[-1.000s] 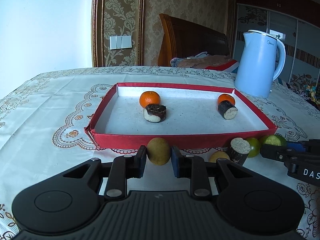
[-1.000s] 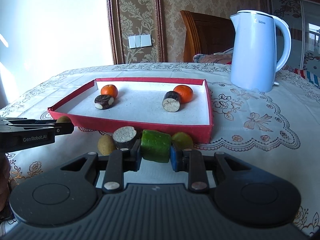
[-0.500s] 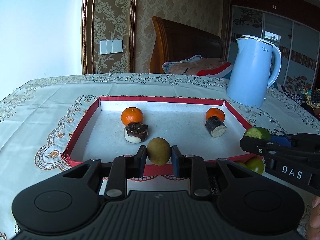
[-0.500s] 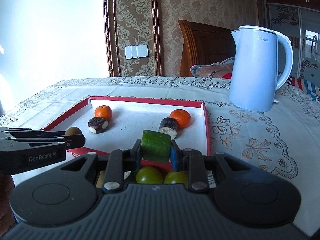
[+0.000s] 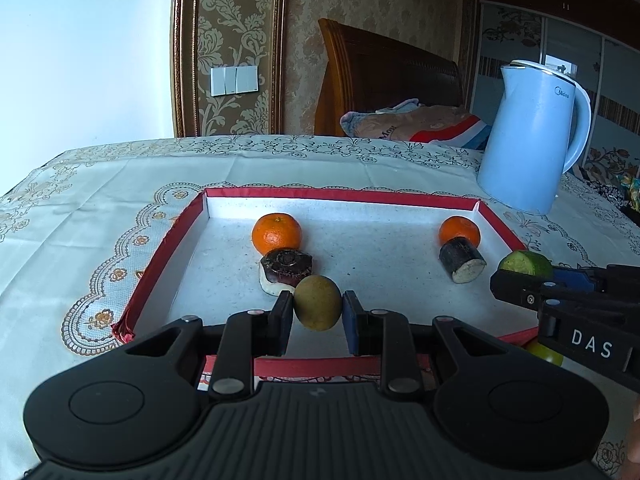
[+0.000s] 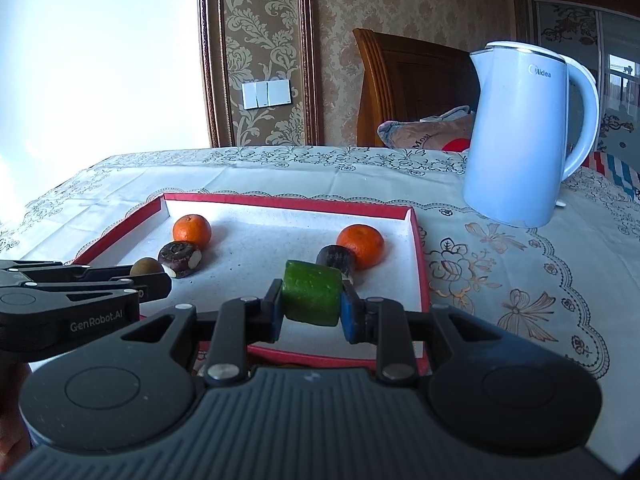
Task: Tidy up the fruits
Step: 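Carry the green cucumber piece and kiwi into the red tray with both grippers, then open the right gripper on the cucumber piece while left gripper releases the kiwi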
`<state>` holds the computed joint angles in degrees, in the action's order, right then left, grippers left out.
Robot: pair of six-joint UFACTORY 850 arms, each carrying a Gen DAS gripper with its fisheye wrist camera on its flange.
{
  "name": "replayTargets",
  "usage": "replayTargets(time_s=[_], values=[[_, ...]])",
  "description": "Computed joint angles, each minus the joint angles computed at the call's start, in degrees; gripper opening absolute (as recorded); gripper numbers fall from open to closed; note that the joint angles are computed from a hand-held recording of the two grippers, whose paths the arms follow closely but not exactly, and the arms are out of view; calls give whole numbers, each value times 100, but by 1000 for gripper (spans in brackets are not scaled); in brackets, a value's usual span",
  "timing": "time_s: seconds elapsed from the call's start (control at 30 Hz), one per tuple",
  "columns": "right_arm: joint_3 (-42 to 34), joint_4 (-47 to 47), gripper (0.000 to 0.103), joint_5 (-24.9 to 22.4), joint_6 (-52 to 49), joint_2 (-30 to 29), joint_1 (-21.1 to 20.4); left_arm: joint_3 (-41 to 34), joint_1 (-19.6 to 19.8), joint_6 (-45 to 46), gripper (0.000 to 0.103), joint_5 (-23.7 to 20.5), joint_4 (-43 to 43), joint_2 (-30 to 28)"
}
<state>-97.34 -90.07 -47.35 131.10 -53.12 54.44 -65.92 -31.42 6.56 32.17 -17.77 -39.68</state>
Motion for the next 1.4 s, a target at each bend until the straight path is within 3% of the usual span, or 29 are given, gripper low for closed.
replayTargets(time_s=[0.37,0.97,1.07,1.17,1.37,1.4], values=[[-476,506,27,259,-510,-285,-195,-284,30,289,26,-224,-335,-187],[-839,1097,27,496,-991,-518,-355,-418,-38,846,26,-121,-1049,-282],[-768,956,39,477,-824,-479,-334,-389,-11,660,26,-132,-903,-257],[-809,896,40,266,-871,-508,-282,-395,-16,724,26,-125,-1004,-262],[-739,820,42,336,-766,-466,-277,-355,13,584,26,-147,-882,-231],[-688,766,48,340,-683,-435,-272,-332,8,572,26,-132,-875,-219]])
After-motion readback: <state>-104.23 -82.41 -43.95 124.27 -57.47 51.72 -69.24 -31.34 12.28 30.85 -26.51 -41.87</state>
